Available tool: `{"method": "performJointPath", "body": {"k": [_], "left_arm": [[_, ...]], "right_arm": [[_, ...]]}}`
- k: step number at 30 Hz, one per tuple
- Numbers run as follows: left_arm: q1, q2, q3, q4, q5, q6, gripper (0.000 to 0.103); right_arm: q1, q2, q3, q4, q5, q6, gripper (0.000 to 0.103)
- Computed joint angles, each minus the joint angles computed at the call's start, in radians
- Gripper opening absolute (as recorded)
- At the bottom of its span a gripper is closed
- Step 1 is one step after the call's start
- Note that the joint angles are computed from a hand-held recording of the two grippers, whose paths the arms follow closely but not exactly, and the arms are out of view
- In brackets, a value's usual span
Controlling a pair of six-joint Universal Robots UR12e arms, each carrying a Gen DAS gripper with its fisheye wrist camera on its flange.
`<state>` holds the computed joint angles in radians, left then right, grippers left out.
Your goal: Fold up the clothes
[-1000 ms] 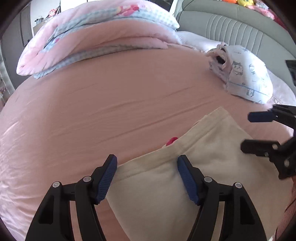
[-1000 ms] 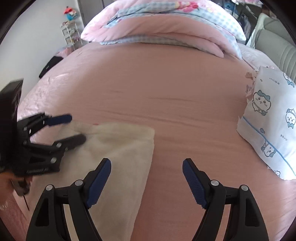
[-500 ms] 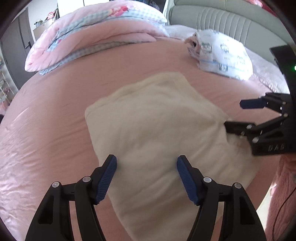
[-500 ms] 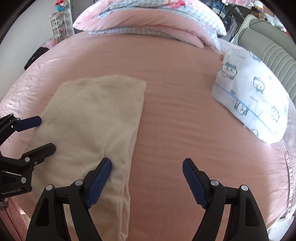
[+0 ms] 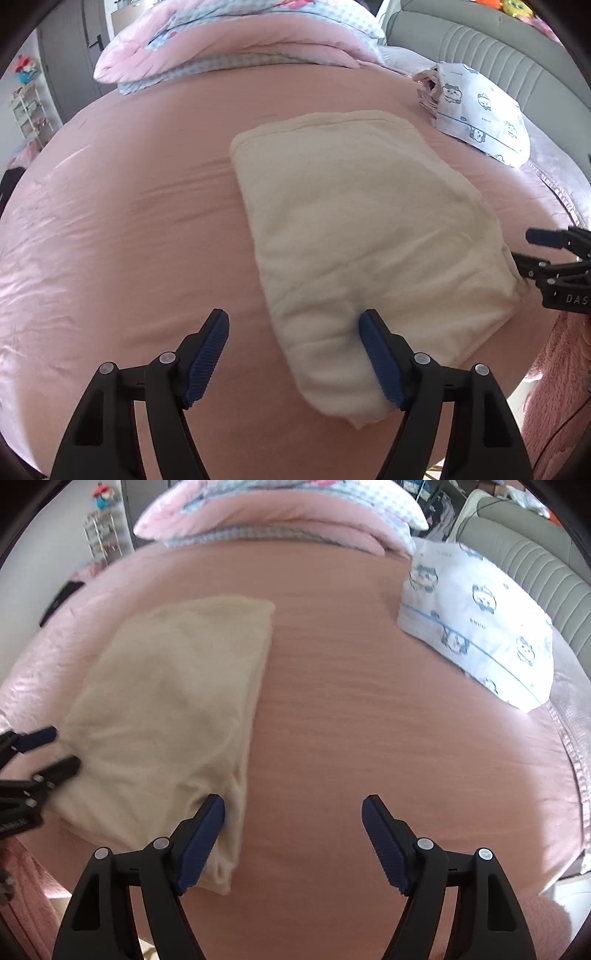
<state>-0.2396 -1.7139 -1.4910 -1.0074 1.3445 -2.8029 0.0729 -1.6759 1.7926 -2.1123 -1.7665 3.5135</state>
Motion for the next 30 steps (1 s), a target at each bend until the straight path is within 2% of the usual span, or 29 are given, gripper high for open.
{"method": "performJointPath", "body": {"k": [2, 3, 5, 6, 8, 10, 12, 14, 16, 18, 19, 20, 21, 22, 23, 24, 25, 27, 29, 30], "left_arm": [[0.006, 0.009, -0.006, 0.012, 0.016, -0.022, 0.075], [0.005, 0.014, -0.011, 0.024, 0.024, -0.029, 0.075], [0.009, 0.021, -0.021, 0.043, -0.016, -0.048, 0.075], [0.012, 0.025, -0.027, 0.049, -0.053, -0.05, 0.075], [0.007, 0.031, -0.037, 0.06, -0.074, -0.037, 0.075], [-0.008, 0.024, -0.031, 0.042, -0.065, -0.018, 0.075], [-0.021, 0.016, -0.023, 0.023, -0.057, -0.004, 0.075], [-0.024, 0.014, -0.019, -0.001, -0.026, 0.007, 0.075], [-0.024, 0.009, -0.007, -0.034, 0.002, 0.012, 0.077], [-0.016, 0.007, 0.004, -0.057, 0.007, 0.006, 0.078], [-0.018, 0.008, 0.005, -0.048, 0.042, 0.011, 0.078], [-0.023, 0.008, 0.005, -0.035, 0.086, 0.018, 0.078], [-0.023, 0.006, 0.007, -0.032, 0.099, 0.019, 0.079], [-0.02, 0.005, 0.01, -0.036, 0.088, 0.006, 0.079], [-0.016, 0.004, 0.013, -0.04, 0.073, -0.01, 0.078], [-0.014, 0.006, 0.01, -0.031, 0.06, -0.023, 0.078], [-0.011, 0.009, 0.006, -0.022, 0.033, -0.026, 0.078], [-0.005, 0.013, 0.001, -0.01, -0.017, -0.033, 0.078], [-0.002, 0.013, 0.0, -0.005, -0.051, -0.044, 0.078], [-0.003, 0.013, 0.0, -0.007, -0.046, -0.048, 0.078]], "right_arm": [[-0.011, -0.011, 0.007, 0.053, 0.0, 0.042, 0.077], [-0.01, -0.014, 0.001, 0.099, -0.039, 0.069, 0.077], [-0.008, -0.03, 0.009, 0.108, -0.091, 0.095, 0.077], [-0.016, -0.047, 0.023, 0.063, -0.068, 0.105, 0.077], [-0.023, -0.067, 0.041, -0.029, -0.019, 0.105, 0.077], [-0.001, -0.056, 0.032, -0.1, -0.024, 0.049, 0.077], [0.021, -0.027, 0.009, -0.114, -0.013, -0.027, 0.077], [0.032, 0.007, -0.022, -0.044, -0.016, -0.055, 0.077], [0.033, 0.025, -0.037, 0.049, -0.036, -0.04, 0.077], [0.003, -0.001, -0.011, 0.044, 0.018, -0.01, 0.077], [-0.006, -0.011, -0.004, 0.054, 0.023, 0.006, 0.077], [-0.003, -0.012, -0.011, 0.086, -0.015, 0.007, 0.077], [0.009, -0.011, -0.017, 0.113, -0.086, 0.019, 0.077], [0.013, -0.011, -0.023, 0.143, -0.139, 0.025, 0.077], [0.004, -0.018, -0.019, 0.152, -0.149, 0.023, 0.077], [-0.006, -0.035, -0.009, 0.12, -0.117, 0.062, 0.077], [-0.032, -0.055, 0.007, 0.078, -0.044, 0.082, 0.077], [-0.038, -0.06, 0.009, 0.018, 0.02, 0.074, 0.077], [-0.014, -0.038, -0.007, -0.039, 0.032, 0.022, 0.077], [-0.002, -0.023, -0.019, -0.041, 0.046, 0.0, 0.077]]}}
